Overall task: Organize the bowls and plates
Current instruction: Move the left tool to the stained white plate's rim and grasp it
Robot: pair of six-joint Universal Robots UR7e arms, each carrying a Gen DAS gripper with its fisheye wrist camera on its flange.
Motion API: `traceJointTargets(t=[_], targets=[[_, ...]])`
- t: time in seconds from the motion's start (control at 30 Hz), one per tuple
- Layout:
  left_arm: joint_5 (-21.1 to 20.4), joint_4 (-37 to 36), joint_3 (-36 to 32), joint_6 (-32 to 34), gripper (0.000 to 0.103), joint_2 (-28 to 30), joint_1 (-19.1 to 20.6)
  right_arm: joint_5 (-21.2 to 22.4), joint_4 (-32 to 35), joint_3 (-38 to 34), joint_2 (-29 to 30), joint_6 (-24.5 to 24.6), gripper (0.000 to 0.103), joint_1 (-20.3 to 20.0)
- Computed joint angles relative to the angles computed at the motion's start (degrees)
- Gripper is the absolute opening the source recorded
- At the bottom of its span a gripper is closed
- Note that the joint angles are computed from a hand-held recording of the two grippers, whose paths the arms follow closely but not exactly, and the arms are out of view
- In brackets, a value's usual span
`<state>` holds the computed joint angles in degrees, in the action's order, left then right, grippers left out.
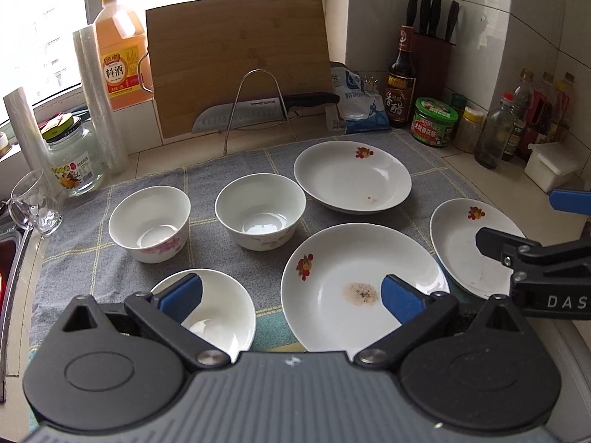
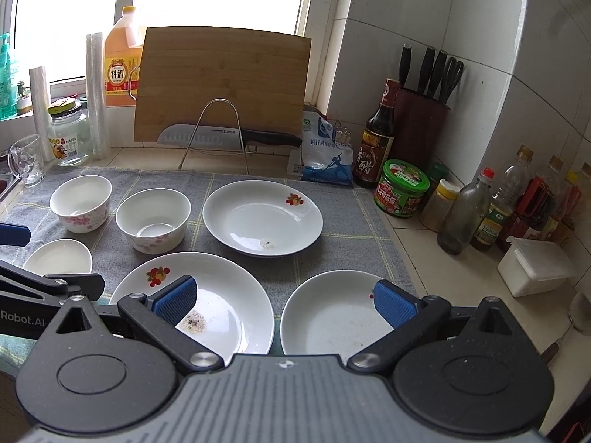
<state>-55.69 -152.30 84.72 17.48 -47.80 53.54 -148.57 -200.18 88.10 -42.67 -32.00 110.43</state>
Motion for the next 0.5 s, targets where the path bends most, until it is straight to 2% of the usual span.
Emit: traceJointTargets(t=[0.2,0.3,0.43,0.5], targets=[[-6.4,3.74,-2.39,2.78,0.102,0.23,1.55,-4.47,-7.37,1.5,0.21,-3.67,0.103,-0.03],[-7.41,4.05,-3.2,3.3,0.102,0.79,1.85,-5.2,-8.88,4.09,-1.18,-3.69,0.103,-0.74],[-8.87,4.69,-4.59,3.89,0.102,1.91,2.27,-4.57,-6.31,9.37,-4.41,0.63,0.103,-2.88],[-8.29,3.86,-4.87,4.24,0.102,2.69,2.08,-2.69,-5.0,12.03,-6.13,3.02,0.103,-3.94]])
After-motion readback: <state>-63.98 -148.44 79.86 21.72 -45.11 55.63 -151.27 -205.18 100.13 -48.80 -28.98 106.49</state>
